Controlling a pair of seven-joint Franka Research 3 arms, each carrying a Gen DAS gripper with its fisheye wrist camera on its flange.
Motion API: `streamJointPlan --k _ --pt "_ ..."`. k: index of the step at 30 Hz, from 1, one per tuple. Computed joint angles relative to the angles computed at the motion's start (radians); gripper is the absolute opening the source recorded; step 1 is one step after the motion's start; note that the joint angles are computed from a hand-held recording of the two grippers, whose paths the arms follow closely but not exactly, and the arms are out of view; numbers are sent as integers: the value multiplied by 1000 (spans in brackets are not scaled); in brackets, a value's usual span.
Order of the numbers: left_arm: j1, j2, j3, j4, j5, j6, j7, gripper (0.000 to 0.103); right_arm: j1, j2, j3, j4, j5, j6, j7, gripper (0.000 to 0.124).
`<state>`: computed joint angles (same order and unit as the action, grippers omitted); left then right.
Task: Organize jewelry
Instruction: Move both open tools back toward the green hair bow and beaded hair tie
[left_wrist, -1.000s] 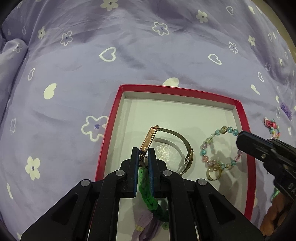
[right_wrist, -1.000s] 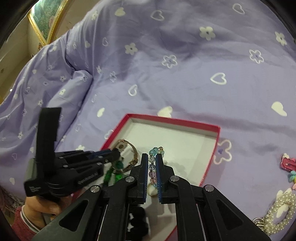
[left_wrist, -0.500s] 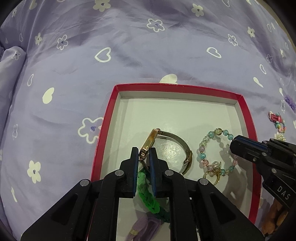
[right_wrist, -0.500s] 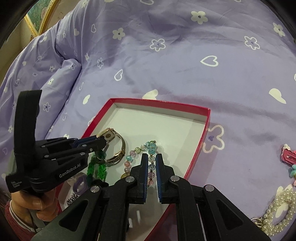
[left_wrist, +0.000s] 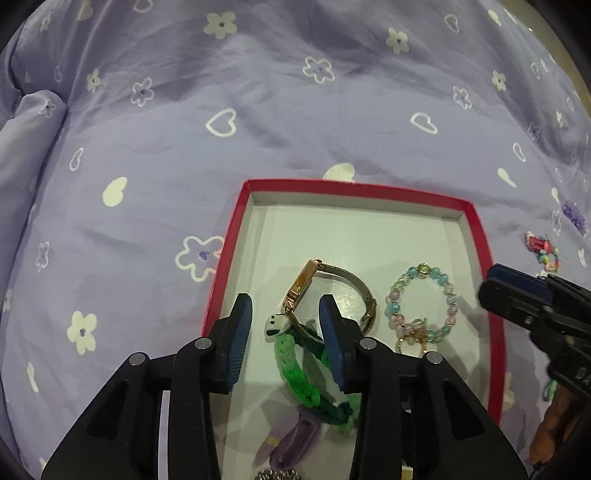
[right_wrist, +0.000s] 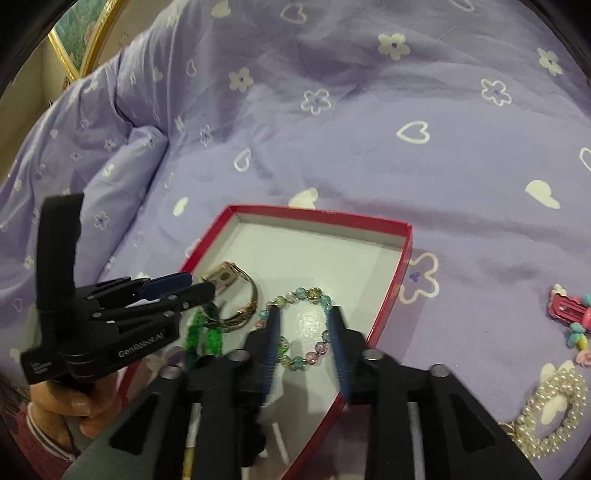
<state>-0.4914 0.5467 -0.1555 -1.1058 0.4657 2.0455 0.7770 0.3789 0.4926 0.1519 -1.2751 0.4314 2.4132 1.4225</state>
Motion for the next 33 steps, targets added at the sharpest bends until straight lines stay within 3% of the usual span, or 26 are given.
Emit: streamJointPlan --k 6,12,24,33 --pt "7 -101 -12 -125 16 83 -60 40 -42 -130 13 -155 86 79 -62 34" --pt "-12 -115 -33 -123 33 121 -83 42 -76 -269 -19 -330 138 135 -87 37" --pt "-89 -43 -48 5 15 130 -51 42 -135 -463 -91 -568 147 193 -57 37" --pt "-147 36 -47 119 -31 108 1 45 -155 -539 -116 -665 146 195 -57 38"
